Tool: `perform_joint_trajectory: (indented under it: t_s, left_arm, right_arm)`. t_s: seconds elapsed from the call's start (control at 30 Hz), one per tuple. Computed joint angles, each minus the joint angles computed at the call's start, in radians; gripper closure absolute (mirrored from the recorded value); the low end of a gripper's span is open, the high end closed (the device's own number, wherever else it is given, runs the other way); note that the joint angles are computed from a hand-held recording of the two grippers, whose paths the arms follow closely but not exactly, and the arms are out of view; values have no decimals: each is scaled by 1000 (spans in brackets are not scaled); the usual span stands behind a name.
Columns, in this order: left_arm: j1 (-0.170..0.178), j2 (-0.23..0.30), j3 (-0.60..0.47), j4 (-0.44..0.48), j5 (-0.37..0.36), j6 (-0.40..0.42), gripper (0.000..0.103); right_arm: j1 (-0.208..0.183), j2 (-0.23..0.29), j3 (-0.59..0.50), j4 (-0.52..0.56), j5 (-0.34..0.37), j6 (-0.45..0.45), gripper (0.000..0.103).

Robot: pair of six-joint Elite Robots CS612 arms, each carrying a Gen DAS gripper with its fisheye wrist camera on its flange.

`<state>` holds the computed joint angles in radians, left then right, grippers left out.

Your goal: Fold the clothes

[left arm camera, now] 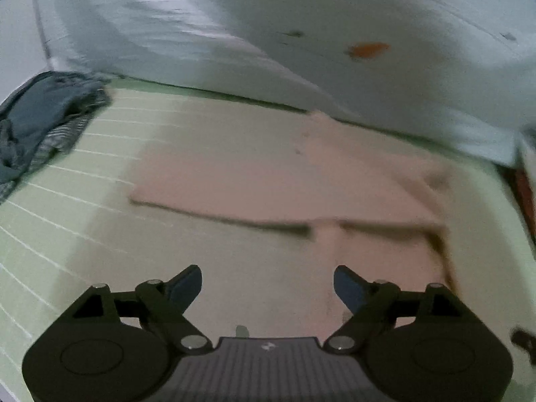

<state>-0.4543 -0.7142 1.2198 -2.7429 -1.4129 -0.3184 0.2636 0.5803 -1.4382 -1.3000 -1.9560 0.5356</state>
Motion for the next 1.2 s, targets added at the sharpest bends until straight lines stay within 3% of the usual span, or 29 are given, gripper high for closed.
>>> perform_joint_trajectory:
  t_s: [0.2,0.33,0.5,0.6,0.7,0.83,1.0,1.13,1.2]
  left_arm:
    - [-52,-66,129,-61,40,12,11]
    - [-75,-104,197,-72,83,-25,10]
    - [-78,-143,270,-61,96,-85,9]
    - [-62,-153,279,-31,69,-49,9]
    - [-45,-159,283,-39,56,-15,9]
    - [-16,-157,277,-51,19,66,9]
    - [20,-143,254,-55,-26,151,9]
    - [47,-127,232,-65,-55,194,9]
    - [60,-119,218,-62,-70,199,9]
  right_arm:
    - [-4,38,-77,10,31,-73,0]
    - [-3,54,-107,31,83,-124,0]
    - [15,57,-114,65,115,-144,0]
    - [32,47,-97,73,115,-135,1]
    - [48,42,-88,62,130,-93,15]
    - [64,29,-53,85,132,5,49]
    - [78,21,-22,88,89,159,63]
    - [95,19,-7,84,28,243,96]
    - [106,11,8,84,-5,277,97]
